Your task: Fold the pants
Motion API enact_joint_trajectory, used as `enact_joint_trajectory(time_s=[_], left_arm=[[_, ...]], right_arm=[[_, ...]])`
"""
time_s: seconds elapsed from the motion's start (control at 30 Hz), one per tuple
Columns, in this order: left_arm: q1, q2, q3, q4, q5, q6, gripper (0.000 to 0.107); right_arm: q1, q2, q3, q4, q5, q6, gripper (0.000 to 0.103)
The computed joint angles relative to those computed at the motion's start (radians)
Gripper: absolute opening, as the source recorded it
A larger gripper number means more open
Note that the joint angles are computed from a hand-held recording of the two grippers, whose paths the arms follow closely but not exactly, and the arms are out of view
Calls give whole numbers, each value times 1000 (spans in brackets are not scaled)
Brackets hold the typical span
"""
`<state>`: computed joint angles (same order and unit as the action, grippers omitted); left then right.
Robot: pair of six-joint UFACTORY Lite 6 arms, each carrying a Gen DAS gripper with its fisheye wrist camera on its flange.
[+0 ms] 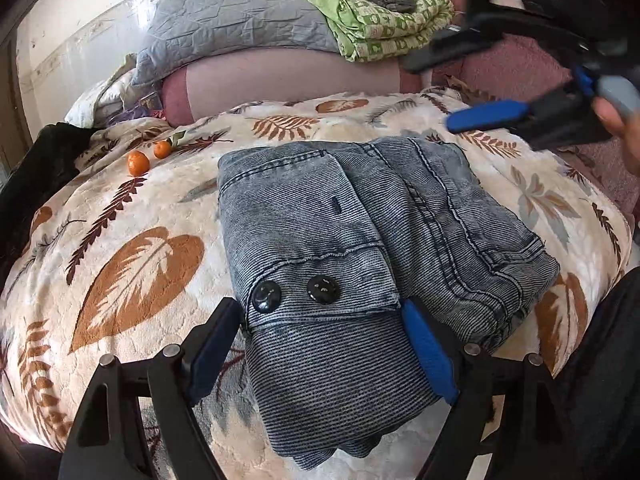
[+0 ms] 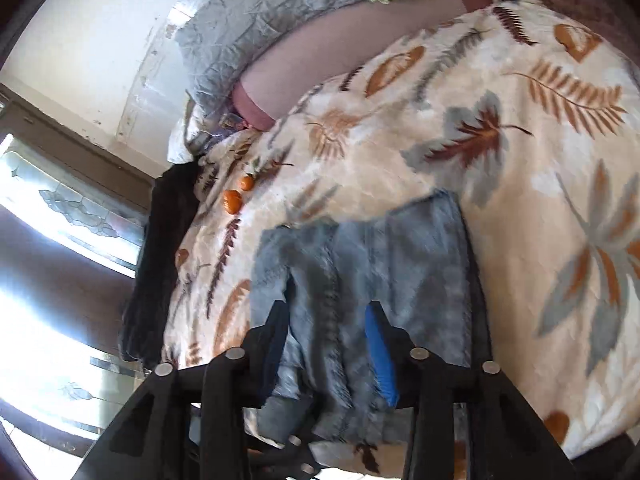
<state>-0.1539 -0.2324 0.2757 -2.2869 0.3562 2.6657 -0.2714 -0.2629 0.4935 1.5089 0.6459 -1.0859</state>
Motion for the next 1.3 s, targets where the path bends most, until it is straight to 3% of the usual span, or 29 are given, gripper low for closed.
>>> enact_joint_trajectory(time_s=[0.07, 0.13, 0.2, 0.27, 0.37, 0.43, 0.5, 0.6, 0.7, 0.87, 1.0, 1.03, 1.07, 1.17, 1.3], left_arm=[[27, 33, 11, 43, 32, -31, 85], [40, 46, 19, 84, 40, -74, 85], [42, 56, 19, 71, 51, -49, 85], [40, 51, 11, 49, 56, -24, 85], [77, 38, 31, 202, 61, -186, 85], [187, -63, 2, 367, 152, -337, 85], [307, -172, -40, 409, 262, -369, 85], [330, -132, -7, 332, 244, -334, 85], [277, 78, 110, 398, 142, -426, 85], [267, 132, 125, 405, 146, -418, 85], [310, 193, 174, 544, 189, -558, 85], [319, 210, 186, 567, 199, -579, 85], [324, 221, 192, 572, 202, -585, 85], [319, 229, 196, 569, 200, -582, 85], [311, 233, 200, 556, 194, -574, 85]], right_arm=[[3, 209, 141, 44, 5, -73, 54], [21, 409, 258, -7, -132, -63, 54], [-11, 530, 287, 30, -169, -111, 55], [-28, 484, 273, -36, -149, -49, 55], [74, 387, 294, -341, -279, 255, 57], [154, 330, 337, -550, -303, 444, 57], [248, 308, 406, -759, -319, 644, 57], [375, 412, 608, -1035, -266, 889, 74], [495, 626, 881, -1333, -176, 1141, 75], [602, 1060, 1404, -1542, 93, 1256, 75], [637, 1338, 1785, -1615, 330, 1240, 75], [639, 1377, 1836, -1626, 363, 1235, 67], [638, 1396, 1857, -1638, 381, 1240, 32], [639, 1304, 1693, -1671, 299, 1264, 21], [651, 1163, 1467, -1795, 172, 1386, 20]])
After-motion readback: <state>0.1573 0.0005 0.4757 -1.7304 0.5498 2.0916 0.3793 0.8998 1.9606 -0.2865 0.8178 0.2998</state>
